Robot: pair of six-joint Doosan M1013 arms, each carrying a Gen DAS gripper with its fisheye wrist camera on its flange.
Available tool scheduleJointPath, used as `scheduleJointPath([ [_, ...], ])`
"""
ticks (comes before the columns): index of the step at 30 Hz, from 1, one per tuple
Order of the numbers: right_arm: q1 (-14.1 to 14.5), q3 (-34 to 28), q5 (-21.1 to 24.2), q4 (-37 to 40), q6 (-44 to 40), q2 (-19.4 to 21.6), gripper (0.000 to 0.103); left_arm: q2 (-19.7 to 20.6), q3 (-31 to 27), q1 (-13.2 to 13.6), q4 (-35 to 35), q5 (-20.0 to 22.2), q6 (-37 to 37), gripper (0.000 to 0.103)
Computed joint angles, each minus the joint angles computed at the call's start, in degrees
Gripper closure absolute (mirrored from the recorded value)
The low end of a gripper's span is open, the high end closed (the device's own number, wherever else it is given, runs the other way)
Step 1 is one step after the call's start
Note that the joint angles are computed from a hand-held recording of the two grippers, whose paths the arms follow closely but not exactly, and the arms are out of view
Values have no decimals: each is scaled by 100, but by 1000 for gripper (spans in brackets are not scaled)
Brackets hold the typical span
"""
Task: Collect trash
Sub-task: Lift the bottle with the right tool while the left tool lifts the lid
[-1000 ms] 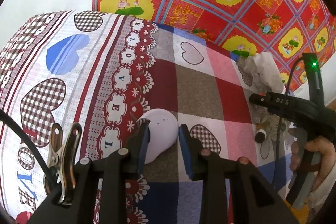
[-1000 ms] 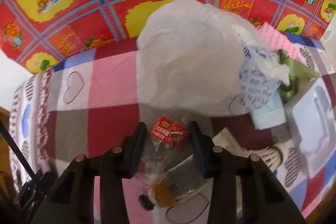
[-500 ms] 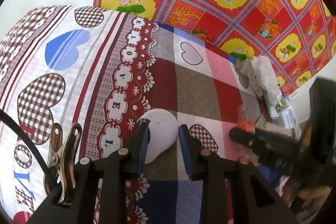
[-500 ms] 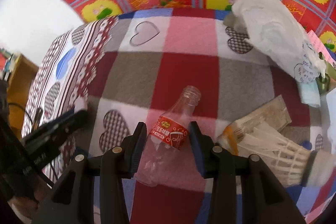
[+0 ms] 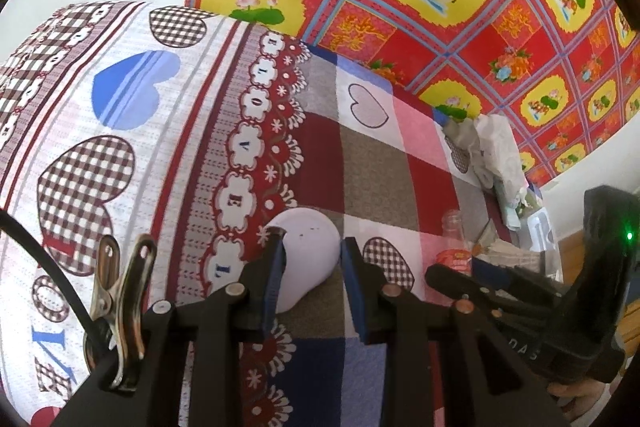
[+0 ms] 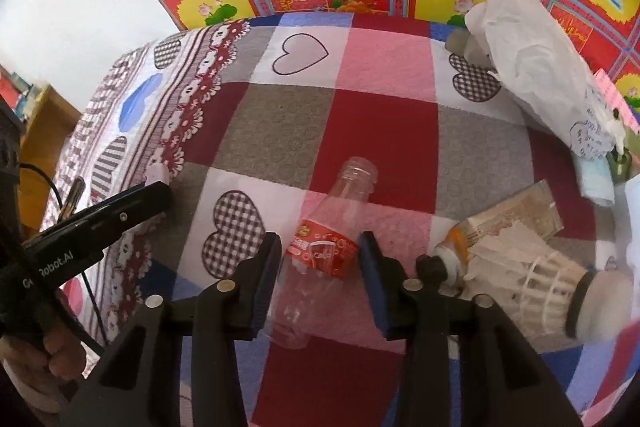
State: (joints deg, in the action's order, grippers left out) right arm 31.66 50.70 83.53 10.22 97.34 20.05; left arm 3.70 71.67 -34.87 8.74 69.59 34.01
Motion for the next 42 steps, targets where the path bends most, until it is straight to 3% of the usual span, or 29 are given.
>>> scheduleJointPath([
  [8,113,252,-356,151,-206,-203,63,-92,-12,-50,18,202,138,73],
  [15,174,385,-337,104,-168,-327,63,-139,-29,-140,81,385,65,73],
  [33,208,888,-793,-5,144,-843,63,-241,-66,-343,73,388,336,73],
  [42,68,1152,-1057,3,456,-1126,63,-98,-314,-437,-17,390,630,73],
])
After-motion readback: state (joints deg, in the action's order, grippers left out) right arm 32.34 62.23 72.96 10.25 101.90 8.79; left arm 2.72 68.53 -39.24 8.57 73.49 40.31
